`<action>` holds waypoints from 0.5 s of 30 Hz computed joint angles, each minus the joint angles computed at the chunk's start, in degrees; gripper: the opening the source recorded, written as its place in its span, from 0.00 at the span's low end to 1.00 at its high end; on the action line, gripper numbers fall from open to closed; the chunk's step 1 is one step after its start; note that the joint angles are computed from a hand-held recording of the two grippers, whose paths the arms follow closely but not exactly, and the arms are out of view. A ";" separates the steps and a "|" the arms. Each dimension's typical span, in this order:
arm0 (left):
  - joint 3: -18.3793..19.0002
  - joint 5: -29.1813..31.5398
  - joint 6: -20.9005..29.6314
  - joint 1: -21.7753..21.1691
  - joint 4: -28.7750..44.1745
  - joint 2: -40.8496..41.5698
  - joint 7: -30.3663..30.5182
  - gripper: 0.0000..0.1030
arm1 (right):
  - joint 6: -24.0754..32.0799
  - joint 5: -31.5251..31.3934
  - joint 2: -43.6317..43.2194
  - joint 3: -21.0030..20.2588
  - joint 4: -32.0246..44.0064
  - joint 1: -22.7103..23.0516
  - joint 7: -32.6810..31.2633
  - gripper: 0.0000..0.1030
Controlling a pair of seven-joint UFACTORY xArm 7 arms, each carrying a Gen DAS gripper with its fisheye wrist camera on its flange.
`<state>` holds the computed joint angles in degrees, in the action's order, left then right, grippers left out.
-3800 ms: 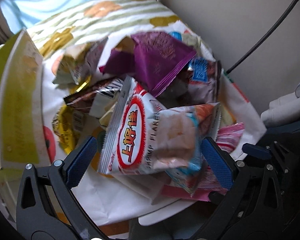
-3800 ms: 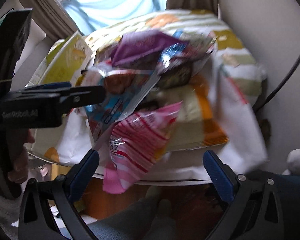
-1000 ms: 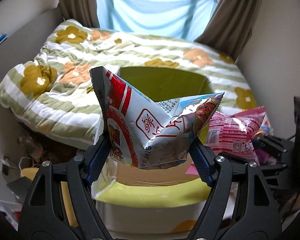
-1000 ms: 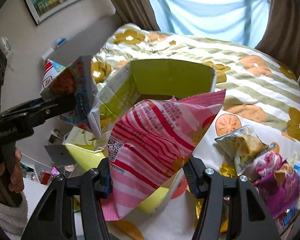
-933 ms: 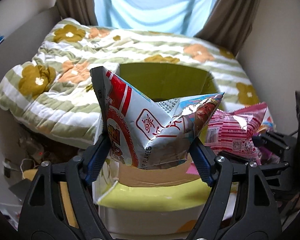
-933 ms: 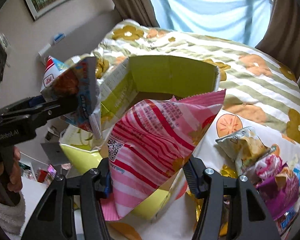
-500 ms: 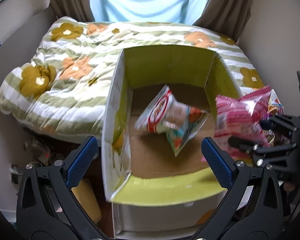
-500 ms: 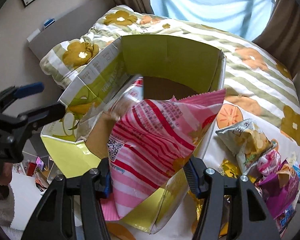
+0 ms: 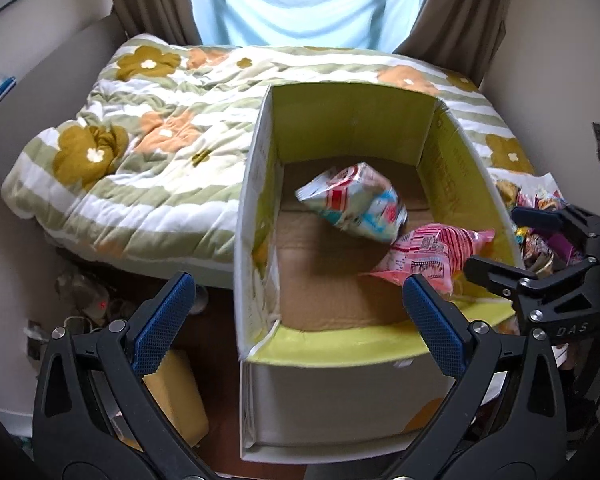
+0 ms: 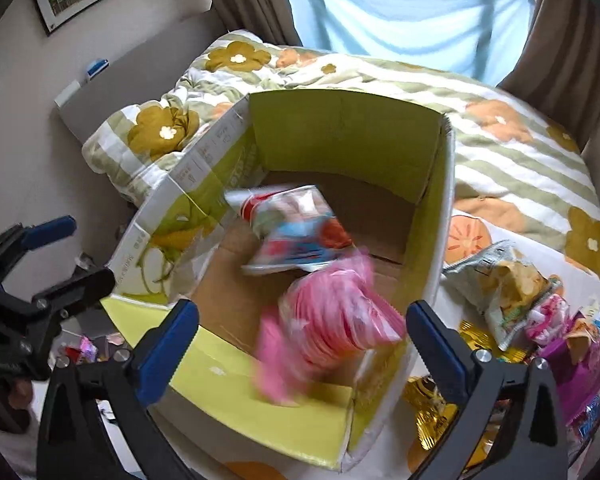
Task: Organize snacks
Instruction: 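Carry both bags over the yellow box and open both tools to drop them, then move both tools back over the remaining snack pile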
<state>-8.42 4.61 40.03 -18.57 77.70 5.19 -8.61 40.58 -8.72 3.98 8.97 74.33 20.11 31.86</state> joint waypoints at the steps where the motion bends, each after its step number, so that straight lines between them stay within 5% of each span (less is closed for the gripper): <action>1: -0.05 -0.30 0.00 0.00 -0.77 -0.54 0.01 1.00 | 0.81 -1.17 -0.41 0.09 -0.30 0.28 0.39 1.00; 15: -3.05 0.81 -1.82 -2.89 -4.59 -6.72 -5.23 1.00 | -0.02 -4.05 -14.32 1.94 -10.85 -1.20 2.26 1.00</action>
